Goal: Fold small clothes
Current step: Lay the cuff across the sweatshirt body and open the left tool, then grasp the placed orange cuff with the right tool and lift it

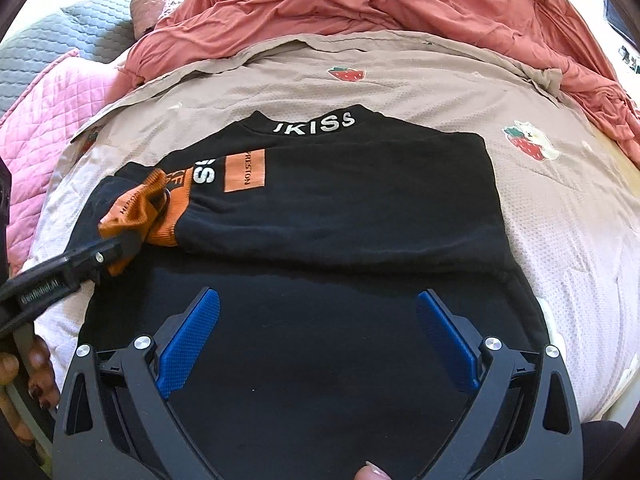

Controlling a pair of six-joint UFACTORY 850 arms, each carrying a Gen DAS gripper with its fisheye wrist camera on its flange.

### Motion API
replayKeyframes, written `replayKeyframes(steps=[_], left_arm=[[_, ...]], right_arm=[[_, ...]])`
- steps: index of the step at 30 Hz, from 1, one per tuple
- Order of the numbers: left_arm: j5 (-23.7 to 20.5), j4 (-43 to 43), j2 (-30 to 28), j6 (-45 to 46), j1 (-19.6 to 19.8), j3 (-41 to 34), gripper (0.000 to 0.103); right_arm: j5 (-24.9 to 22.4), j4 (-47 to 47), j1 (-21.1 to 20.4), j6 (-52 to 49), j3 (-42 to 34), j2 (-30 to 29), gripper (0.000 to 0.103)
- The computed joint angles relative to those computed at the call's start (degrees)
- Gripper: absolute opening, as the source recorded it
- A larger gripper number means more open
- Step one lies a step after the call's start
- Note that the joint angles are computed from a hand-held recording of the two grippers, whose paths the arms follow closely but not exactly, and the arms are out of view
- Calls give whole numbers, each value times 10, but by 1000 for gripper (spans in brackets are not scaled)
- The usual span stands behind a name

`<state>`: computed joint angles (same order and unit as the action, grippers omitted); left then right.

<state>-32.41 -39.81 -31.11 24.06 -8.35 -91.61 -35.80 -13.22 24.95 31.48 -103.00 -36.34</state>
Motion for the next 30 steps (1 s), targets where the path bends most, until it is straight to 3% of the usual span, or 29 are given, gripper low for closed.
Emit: replayKeyframes(steps=[4,7,11,15,19,20,21,22,27,29,30], left_arm=[[-41,-48,-5,40,11,-7,35],[-59,-97,0,83,15,-3,36],[-13,-69,16,66,13,7,36],[21,-5,18,-27,31,3,38],[52,171,16,-204,44,-4,44],[56,209,15,-243,48,-7,47],[57,230,14,-267,50,-9,60],[58,241,13,-281,53,-11,66],[50,255,7,-317,68,-17,69],[49,284,5,-343,69,-20,71],[50,306,6,-360,68,-20,72]], right_arm=[[-6,3,-3,5,-2,-4,98],[-7,2,-3,7,-4,-5,98],[-5,23,-1,-6,-19,-14,98],[7,86,6,-69,-61,-38,98],[-1,104,21,-117,-127,-81,98],[-6,103,24,-125,-146,-94,98],[-13,103,27,-136,-168,-109,98],[-21,104,29,-142,-187,-121,98],[-70,151,25,-173,-286,-188,97],[-91,165,22,-176,-322,-212,91],[-109,175,20,-180,-350,-230,82]])
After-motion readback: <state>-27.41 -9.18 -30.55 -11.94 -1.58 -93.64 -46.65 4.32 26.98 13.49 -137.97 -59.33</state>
